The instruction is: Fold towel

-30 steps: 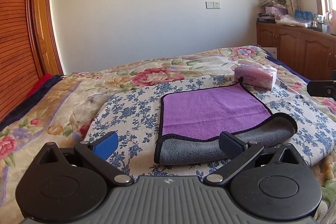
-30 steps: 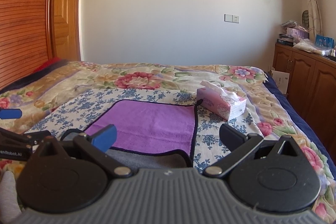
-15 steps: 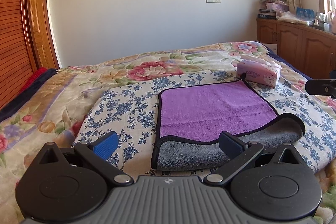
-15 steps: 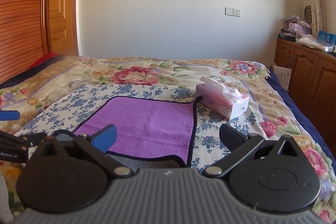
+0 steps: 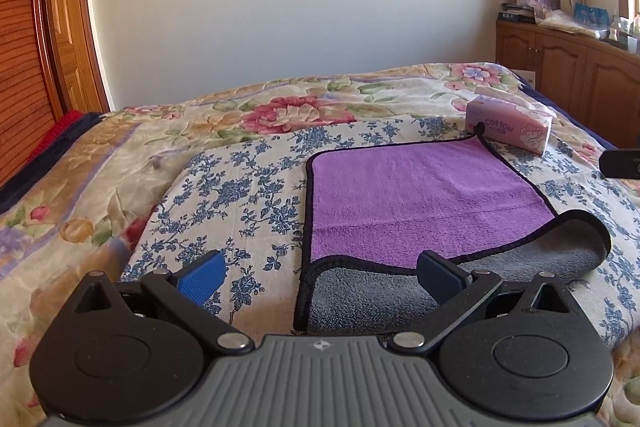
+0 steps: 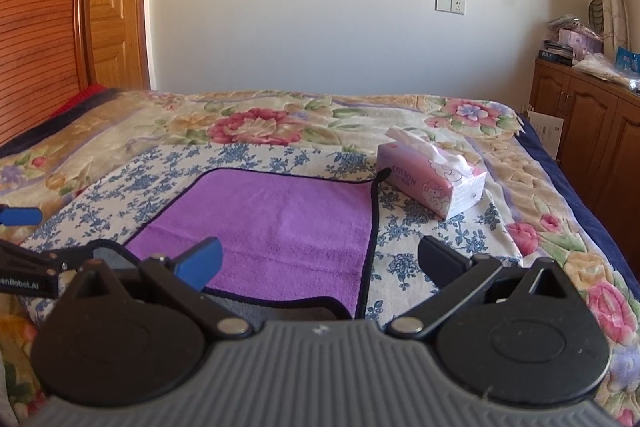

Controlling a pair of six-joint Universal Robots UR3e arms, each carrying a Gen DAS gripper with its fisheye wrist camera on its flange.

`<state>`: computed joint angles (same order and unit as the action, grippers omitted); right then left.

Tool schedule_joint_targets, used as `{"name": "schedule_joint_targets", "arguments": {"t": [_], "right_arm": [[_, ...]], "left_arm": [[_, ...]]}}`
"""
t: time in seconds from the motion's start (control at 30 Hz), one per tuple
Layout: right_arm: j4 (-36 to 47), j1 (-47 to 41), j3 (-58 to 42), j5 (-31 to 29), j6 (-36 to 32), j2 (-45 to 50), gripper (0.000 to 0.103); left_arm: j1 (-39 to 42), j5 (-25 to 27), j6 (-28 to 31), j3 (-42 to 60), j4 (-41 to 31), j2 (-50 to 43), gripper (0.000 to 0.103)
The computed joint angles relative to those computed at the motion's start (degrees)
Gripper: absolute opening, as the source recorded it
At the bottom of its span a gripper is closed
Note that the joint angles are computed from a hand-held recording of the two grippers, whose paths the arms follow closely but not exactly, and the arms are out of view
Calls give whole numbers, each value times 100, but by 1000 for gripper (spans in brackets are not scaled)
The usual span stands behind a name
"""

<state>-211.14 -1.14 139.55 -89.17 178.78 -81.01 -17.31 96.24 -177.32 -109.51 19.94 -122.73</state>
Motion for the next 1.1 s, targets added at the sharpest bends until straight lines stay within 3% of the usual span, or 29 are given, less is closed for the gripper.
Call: {"name": "schedule_joint_targets", "arguments": {"t": [0.33,0.6,0.9,0.97,1.1], "right_arm": [[381,-75,-286,127,-189,304,103],[900,-231,-330,391,-196,269,103],[1325,-355,-505,578,-233,352,103],[1411,-390,-539,629,-243,368,103],[1606,-484,-580,813,-283,372,103]], "left_arm": [[260,-336,-92,395,-355,-257,102],[544,-903,-282,647,-783,-356,87],[819,-1527,-549,775,-1300,-354,64],[827,-1537,-559,781,-1354,-350,55],[839,-1600,-583,789,-1473,-331,48]]}}
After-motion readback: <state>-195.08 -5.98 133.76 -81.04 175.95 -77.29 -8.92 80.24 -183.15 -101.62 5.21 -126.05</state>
